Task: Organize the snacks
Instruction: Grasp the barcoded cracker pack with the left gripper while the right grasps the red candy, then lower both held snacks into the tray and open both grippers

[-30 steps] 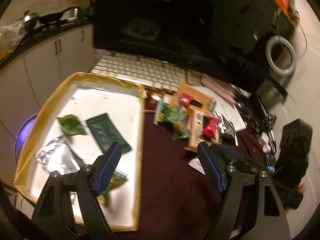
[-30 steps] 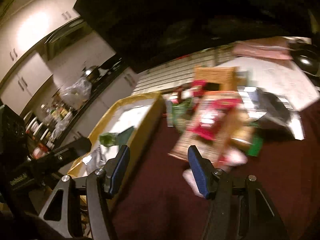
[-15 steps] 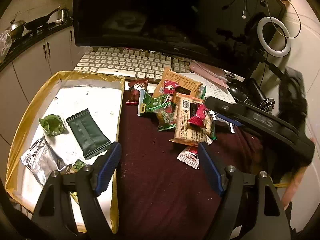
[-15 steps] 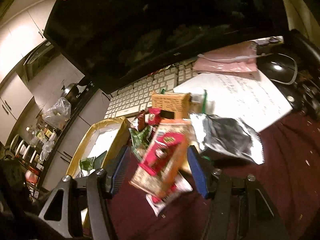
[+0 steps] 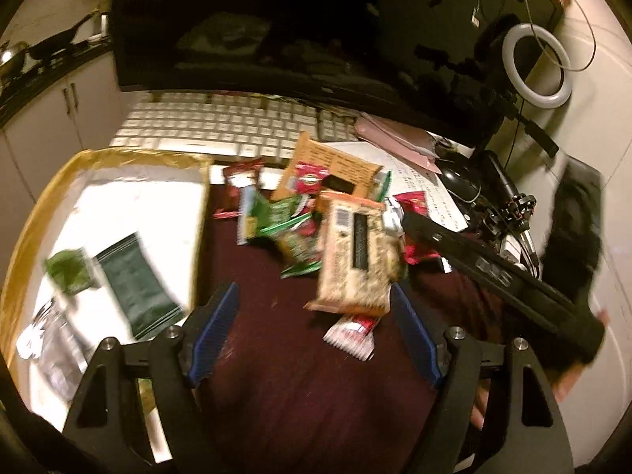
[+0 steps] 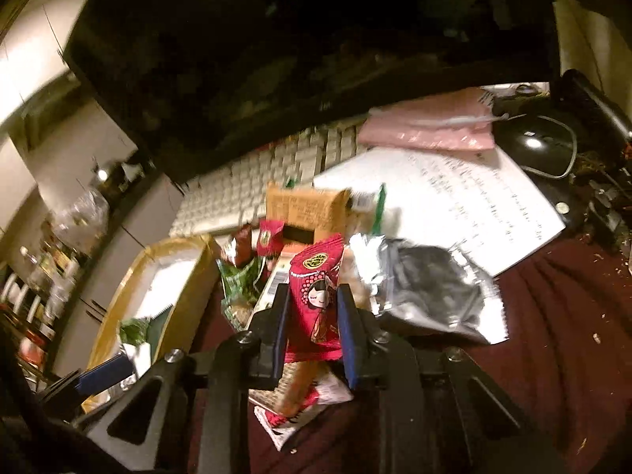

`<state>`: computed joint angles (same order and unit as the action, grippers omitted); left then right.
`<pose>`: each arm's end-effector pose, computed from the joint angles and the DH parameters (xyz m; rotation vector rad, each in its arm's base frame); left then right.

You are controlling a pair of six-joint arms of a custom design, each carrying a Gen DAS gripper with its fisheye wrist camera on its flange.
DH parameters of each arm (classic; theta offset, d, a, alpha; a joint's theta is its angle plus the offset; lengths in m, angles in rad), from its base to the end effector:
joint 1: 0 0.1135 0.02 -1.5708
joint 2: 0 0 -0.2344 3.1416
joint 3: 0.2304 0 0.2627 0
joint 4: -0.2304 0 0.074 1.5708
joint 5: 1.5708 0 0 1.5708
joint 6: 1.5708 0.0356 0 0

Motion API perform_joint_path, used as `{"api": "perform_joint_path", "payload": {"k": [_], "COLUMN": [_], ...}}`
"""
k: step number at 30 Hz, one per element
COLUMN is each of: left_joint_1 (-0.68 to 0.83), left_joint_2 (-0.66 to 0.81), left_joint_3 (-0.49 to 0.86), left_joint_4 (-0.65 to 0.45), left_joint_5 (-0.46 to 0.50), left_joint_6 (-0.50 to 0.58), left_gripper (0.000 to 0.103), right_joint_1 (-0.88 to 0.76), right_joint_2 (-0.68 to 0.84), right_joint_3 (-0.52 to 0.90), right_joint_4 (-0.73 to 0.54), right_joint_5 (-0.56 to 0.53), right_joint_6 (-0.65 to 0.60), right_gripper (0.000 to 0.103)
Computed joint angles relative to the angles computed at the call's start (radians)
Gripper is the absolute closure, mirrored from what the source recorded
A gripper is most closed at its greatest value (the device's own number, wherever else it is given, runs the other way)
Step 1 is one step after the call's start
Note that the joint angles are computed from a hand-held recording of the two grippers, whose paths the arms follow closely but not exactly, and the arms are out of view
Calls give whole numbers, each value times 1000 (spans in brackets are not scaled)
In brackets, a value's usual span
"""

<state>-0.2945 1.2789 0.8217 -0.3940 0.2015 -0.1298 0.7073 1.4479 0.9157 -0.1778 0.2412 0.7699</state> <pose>0.2661 -0.0882 0.1970 0.2937 2.4285 -0.4352 0.2521 0.2043 0.1973 0.2002 2.2988 0.5057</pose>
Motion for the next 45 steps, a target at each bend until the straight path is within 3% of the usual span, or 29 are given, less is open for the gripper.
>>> {"api": "perform_joint_path", "payload": {"k": [5,13,14,15,17,22,29,34,37,42,45], "left_joint_1": [-75,-154,-165,-173,-173,-154,-76,125,277,500,556], "left_joint_2": [231,418,424,425,433,382,159,-159,-245,-160,-65], "left_joint_3": [162,303,304,298,300,245,102,-54,-81,-39,-9], "left_joint_4": [-9,-28,-19,-6,-5,25,9,-61,-105,-108,-90], "left_joint_5": [-1,-107,-124,-144,-140,-117,33,186,220,236,284], "left_joint_6": [-31,-27,-26,-34,-34,-36,-56,-43,3,37,18], "left_gripper": [24,25,28,41,47,48,48,48,48,48,48], "right_joint_1": [-26,-56,-57,-55,-54,-60,-54,1,27,142,207], "right_joint_2": [-139,-164,-162,-158,-157,-153,-166,-159,-145,-74,78], "right_joint_3": [-162,-184,-182,-180,-177,-177,-195,-169,-150,-52,107], "right_joint_4": [143,160,159,160,159,161,199,201,199,192,162], "right_joint_5": [34,21,16,14,10,3,4,61,66,38,13], "right_joint_6": [15,65,68,70,66,72,56,-13,-26,-29,-81], "right_gripper": [81,81,81,81,81,81,81,81,81,81,81]}}
